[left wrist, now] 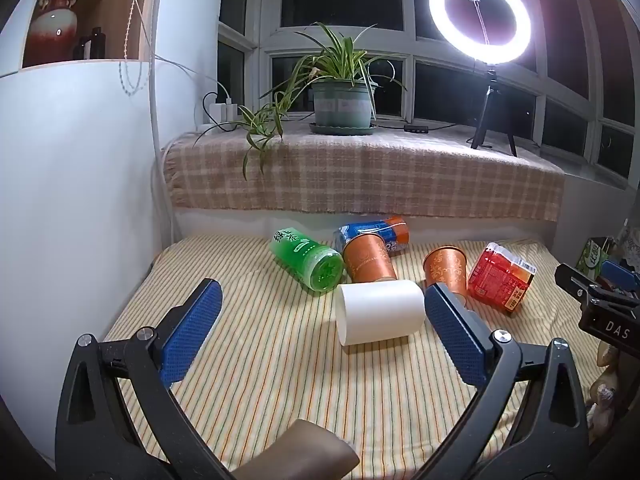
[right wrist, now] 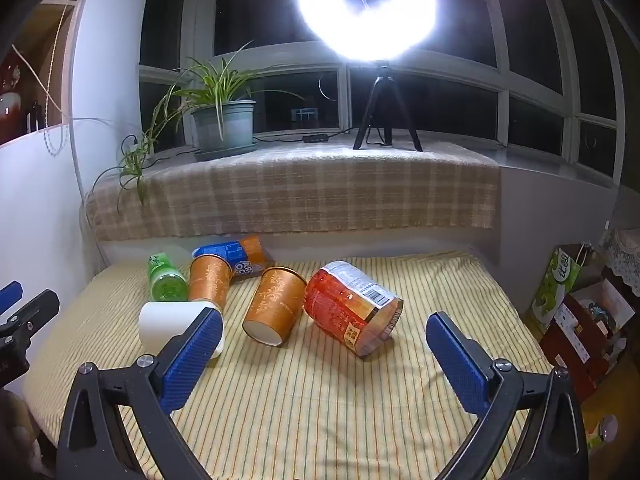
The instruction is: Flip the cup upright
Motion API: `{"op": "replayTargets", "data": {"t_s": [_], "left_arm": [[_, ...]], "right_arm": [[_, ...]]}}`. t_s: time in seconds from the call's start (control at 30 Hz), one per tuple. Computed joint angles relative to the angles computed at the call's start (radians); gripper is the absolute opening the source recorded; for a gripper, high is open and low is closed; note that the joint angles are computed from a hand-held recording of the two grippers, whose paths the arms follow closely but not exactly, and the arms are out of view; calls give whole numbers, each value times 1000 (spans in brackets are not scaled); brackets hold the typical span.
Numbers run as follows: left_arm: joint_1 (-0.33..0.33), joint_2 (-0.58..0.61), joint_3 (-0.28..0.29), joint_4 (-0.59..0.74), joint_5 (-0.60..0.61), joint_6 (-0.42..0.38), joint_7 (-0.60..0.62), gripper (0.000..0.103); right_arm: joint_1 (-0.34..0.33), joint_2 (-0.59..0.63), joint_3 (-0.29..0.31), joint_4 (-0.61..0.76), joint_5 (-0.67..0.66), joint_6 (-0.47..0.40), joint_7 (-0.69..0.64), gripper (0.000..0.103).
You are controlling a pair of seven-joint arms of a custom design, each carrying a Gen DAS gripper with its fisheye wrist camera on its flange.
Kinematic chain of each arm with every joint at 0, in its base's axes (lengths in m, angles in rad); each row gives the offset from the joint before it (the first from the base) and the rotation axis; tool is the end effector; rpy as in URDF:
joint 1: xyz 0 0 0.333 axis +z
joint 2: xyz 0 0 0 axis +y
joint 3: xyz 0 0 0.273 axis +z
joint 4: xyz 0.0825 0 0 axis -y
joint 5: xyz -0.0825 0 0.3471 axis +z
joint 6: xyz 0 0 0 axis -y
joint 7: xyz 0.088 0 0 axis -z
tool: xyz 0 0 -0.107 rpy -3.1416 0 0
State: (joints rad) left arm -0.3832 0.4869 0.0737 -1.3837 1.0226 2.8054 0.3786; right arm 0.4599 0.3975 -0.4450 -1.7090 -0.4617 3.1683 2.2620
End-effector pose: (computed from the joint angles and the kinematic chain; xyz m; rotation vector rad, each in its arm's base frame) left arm 0.6390 -0.2593 0.4966 -1.5536 1.5058 -0.9619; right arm 0.6452 0.0949 0.4772 -1.4859 1.6013 -0.9365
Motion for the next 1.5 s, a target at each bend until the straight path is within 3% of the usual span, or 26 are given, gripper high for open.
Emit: {"op": "replayTargets", "data": {"t_s": [0.17, 0.2, 0.3, 0.33, 0.5, 1.5], "left_arm": [[-1, -1, 1, -1, 2, 1, -5, 103], [-1, -1, 1, -1, 2, -1, -4, 103], [2, -1, -2, -1, -4, 2, -1, 103], [0, -1, -1, -2, -3, 2, -1, 103], [2, -1, -2, -2, -11, 2, 4, 103], [0, 0, -1, -2, -24, 2, 9, 103]], "right_arm": [[-1, -1, 7, 0, -10, 0, 6, 103], [-42, 7, 47, 13, 38, -3, -51, 103], [-63, -5, 67, -4, 46, 1, -62, 103], [-39, -3, 41, -5, 40, 0, -47, 103], [-30, 2, 32, -6, 48, 0, -41, 103], [-71, 15, 86, 18, 83, -30, -72, 103]]}}
